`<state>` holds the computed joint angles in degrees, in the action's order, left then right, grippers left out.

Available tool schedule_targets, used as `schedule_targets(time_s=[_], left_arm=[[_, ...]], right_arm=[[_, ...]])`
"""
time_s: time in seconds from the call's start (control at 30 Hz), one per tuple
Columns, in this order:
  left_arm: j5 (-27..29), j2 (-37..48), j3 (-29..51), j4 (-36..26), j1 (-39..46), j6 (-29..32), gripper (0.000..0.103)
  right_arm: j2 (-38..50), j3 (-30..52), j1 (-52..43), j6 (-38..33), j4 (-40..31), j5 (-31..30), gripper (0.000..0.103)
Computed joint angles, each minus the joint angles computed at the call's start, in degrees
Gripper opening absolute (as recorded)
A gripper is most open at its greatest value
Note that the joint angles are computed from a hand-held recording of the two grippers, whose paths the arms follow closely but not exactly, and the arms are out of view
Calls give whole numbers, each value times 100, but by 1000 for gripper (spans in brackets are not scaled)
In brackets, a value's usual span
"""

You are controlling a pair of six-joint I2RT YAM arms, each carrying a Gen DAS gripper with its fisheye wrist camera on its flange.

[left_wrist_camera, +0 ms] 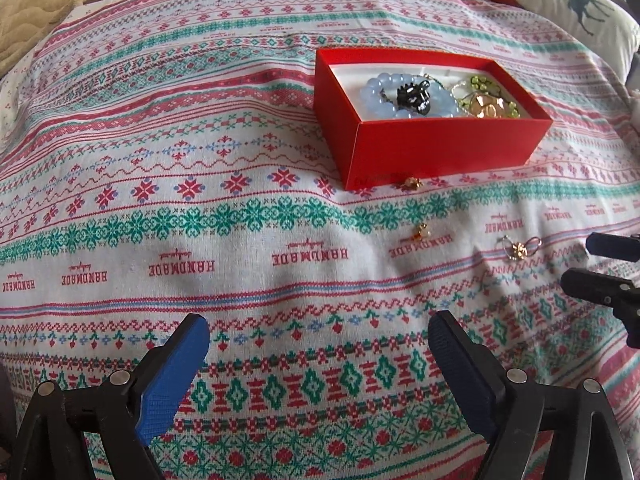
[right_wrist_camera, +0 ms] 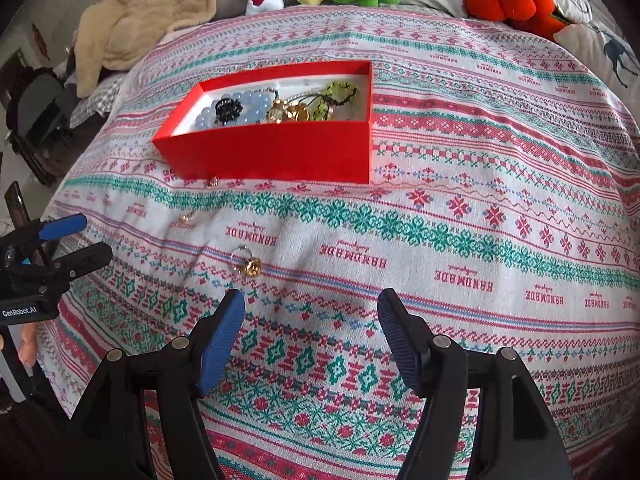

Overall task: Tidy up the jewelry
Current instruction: 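Lift both grippers out of the red box, then grasp the small gold earring on the cover with the right gripper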

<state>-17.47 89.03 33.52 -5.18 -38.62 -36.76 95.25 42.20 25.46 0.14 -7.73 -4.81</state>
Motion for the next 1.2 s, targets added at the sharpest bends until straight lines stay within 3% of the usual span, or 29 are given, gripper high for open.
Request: schedule_targets(time_s=[0.23, 0.63, 0.8, 1.03, 1.17, 1.2], left_arm=[[120, 247, 13, 34, -55, 14, 92], [245, 512, 131, 50, -83, -2, 92], [240, 508, 127, 44, -82, 14, 92], [247, 491, 99, 77, -72, 27, 92], [271, 492, 104, 130, -85, 11, 92], [291, 499, 115, 158, -85, 16, 92]], right_arm=[[45, -180, 397, -162, 182, 369, 72], [415, 33, 605, -453, 619, 400, 70], [560, 216, 601, -500, 674, 306, 53], [702, 382, 648, -598, 634, 326, 37], [745, 446, 712, -629, 607, 373, 17], [729, 437, 712, -617, 610, 375, 16]])
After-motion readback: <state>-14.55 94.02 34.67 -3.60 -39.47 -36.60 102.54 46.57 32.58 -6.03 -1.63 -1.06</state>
